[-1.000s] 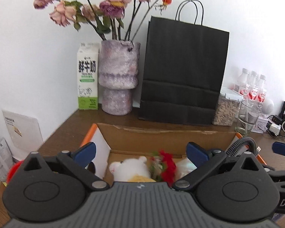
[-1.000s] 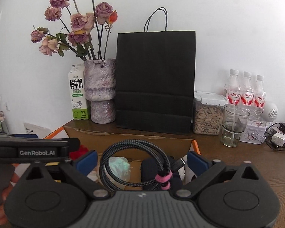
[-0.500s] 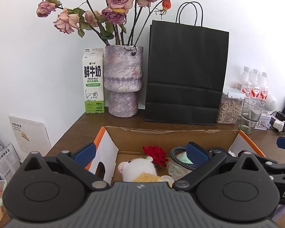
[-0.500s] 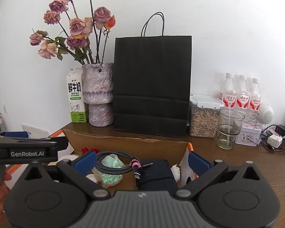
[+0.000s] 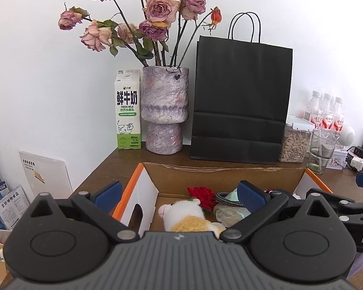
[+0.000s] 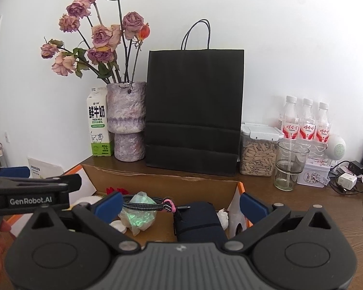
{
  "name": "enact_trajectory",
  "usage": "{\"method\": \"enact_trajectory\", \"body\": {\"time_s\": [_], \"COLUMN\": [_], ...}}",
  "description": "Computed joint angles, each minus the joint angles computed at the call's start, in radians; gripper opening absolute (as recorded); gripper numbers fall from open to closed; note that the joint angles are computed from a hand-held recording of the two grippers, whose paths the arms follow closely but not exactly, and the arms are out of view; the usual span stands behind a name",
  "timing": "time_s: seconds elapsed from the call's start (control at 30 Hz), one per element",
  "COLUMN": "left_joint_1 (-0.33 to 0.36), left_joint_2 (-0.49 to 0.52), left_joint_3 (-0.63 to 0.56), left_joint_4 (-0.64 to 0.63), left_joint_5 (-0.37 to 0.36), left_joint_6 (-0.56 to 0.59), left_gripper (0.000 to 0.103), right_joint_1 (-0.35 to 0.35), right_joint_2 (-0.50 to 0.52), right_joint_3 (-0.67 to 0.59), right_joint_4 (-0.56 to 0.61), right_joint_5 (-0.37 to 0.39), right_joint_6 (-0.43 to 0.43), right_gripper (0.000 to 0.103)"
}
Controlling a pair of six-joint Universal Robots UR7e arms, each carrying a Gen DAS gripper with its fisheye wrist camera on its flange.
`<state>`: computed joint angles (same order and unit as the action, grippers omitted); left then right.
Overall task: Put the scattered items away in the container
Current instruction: 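Carry the cable and rose over the box and open both tools, then withdraw both open tools from the box back over the table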
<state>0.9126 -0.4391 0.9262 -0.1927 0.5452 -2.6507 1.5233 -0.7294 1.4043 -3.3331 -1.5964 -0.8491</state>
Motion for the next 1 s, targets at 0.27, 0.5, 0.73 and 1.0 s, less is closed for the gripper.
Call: {"method": "enact_trajectory", "body": {"time_s": [0.27,0.5,0.73,1.0], "left_joint_1": [-0.003,-0.019,-0.043,-0.068], "left_joint_2": [-0.068,-0.134,-0.179,-0.211], "left_joint_3": [0.186,0.356,0.49,0.595], "left_joint_4": [-0.162,-0.352,-0.44,-0.531], "left_joint_5": [-0.005,-0.005,-0.009,-0.04], "left_joint_6": [0.001,0.069,0.102,0.148], "left_gripper": [0.103,0.103,0.103,0.103], "right_joint_1": [-0.014,-0.037,-0.078,-0.131], "right_joint_2": [-0.006,-0.028,-0.092,-0.146], "right_joint_3": [0.085,0.203,0.353,0.488], "right_joint_4": [-0.206,-0.368,-0.446,-0.492], "right_joint_5": [0.065,0.128,0.196,0.204], "right_joint_6": [-0.012,-0.055,-0.118,-0.145], "right_gripper": [0.103,0.103,0.103,0.103]}}
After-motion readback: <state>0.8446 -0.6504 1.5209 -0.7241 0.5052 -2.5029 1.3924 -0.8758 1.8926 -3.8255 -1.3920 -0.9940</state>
